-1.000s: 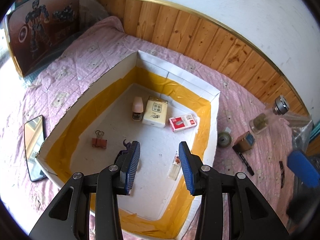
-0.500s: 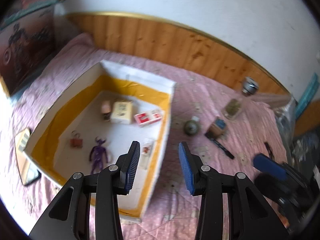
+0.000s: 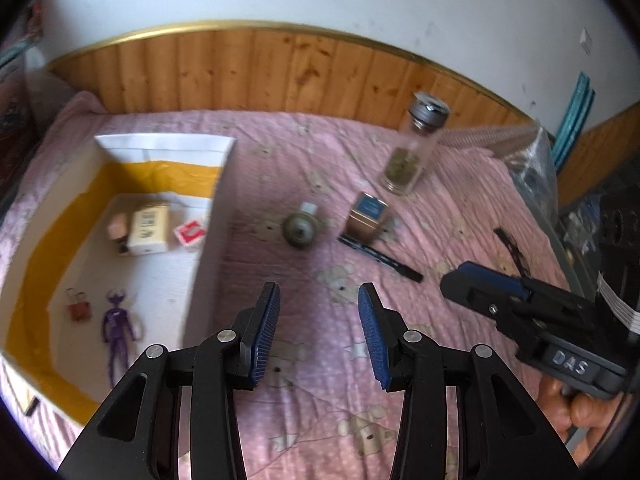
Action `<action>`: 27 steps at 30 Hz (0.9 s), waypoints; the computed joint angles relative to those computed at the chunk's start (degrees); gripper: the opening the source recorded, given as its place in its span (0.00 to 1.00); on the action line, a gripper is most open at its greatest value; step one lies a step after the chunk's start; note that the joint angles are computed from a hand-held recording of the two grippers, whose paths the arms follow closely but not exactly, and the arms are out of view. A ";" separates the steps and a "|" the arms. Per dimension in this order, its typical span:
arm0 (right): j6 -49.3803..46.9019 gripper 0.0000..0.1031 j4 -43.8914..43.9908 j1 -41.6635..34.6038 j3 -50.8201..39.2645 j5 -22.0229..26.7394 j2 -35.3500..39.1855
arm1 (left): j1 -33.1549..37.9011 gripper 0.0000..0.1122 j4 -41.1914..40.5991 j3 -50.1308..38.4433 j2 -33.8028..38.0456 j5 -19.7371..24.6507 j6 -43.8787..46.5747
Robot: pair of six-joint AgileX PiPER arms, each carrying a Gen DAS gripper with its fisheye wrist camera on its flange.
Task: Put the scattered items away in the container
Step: 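Move the left gripper to the green tape roll while the right gripper approaches the black marker, then grasp the green tape roll with the left gripper while the right gripper grasps the black marker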
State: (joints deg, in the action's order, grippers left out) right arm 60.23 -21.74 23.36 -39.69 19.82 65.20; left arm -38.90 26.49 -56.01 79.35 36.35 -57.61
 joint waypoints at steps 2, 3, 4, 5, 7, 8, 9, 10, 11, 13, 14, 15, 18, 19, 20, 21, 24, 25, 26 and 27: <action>0.43 0.37 -0.70 -1.82 0.49 1.12 0.34 | 1.25 0.41 -3.49 -0.87 1.88 -1.70 3.65; 0.05 0.37 -0.57 -2.77 0.63 1.42 0.78 | 1.99 0.41 -5.37 -1.32 2.95 -2.60 5.55; -2.04 0.37 1.00 -4.30 0.83 1.46 1.52 | 2.81 0.43 -7.60 -1.84 4.07 -3.53 7.78; -2.45 0.37 1.21 -5.35 1.18 1.24 2.08 | 3.62 0.43 -9.76 -2.22 5.05 -4.41 9.81; -6.50 0.37 4.61 -7.87 1.85 -0.31 3.74 | 5.98 0.45 -14.61 -2.52 7.03 -6.57 14.28; -8.69 0.37 6.30 -8.93 1.98 -0.98 4.79 | 7.01 0.46 -16.87 -2.44 7.83 -7.66 16.05; -11.51 0.38 8.32 -10.14 2.04 -1.74 6.01 | 8.40 0.46 -19.76 -2.48 8.80 -8.77 18.49; -15.47 0.38 11.25 -11.22 1.80 -2.45 7.57 | 9.91 0.47 -22.07 -2.67 10.09 -9.91 20.21; -18.22 0.38 12.91 -12.11 1.52 -3.10 9.21 | 10.59 0.48 -22.75 -2.77 10.85 -10.62 20.67; -20.13 0.39 12.35 -13.06 0.40 -4.01 12.74 | 12.27 0.48 -24.56 -3.18 12.91 -12.19 22.61; -20.45 0.40 11.30 -13.34 -0.23 -4.29 14.31 | 12.78 0.49 -24.54 -3.84 14.18 -12.54 22.43; -19.20 0.44 8.64 -13.34 -0.81 -4.42 15.83 | 13.32 0.49 -24.92 -4.44 15.45 -13.06 22.65; -19.02 0.46 4.21 -14.10 -2.94 -4.78 20.54 | 14.63 0.50 -28.05 -6.71 18.84 -14.26 24.80; -19.72 0.46 3.90 -14.41 -3.50 -5.15 21.76 | 14.88 0.51 -29.01 -7.67 19.91 -14.41 25.79; -20.74 0.47 3.85 -14.90 -3.93 -5.82 22.86 | 14.87 0.52 -29.50 -8.61 20.94 -14.48 26.29; -21.13 0.47 3.41 -15.26 -4.14 -6.49 23.71 | 14.65 0.52 -29.11 -9.85 22.22 -14.34 26.04; -22.03 0.47 2.27 -15.93 -5.14 -7.91 26.35 | 13.84 0.52 -25.51 -14.13 26.88 -13.80 22.88; -22.99 0.47 2.57 -16.22 -5.35 -8.47 27.19 | 13.63 0.52 -23.34 -15.37 28.43 -13.57 20.78; -23.64 0.47 2.70 -16.41 -5.52 -8.90 27.82 | 13.60 0.52 -21.79 -16.36 29.83 -13.44 19.20; -24.63 0.47 2.95 -16.65 -5.61 -9.61 28.56 | 13.58 0.52 -20.22 -17.22 31.16 -13.33 17.27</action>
State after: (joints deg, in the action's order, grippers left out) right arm 35.60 -18.79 6.71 -45.30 10.21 93.76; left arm -25.32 6.27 -73.23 110.50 23.02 -40.34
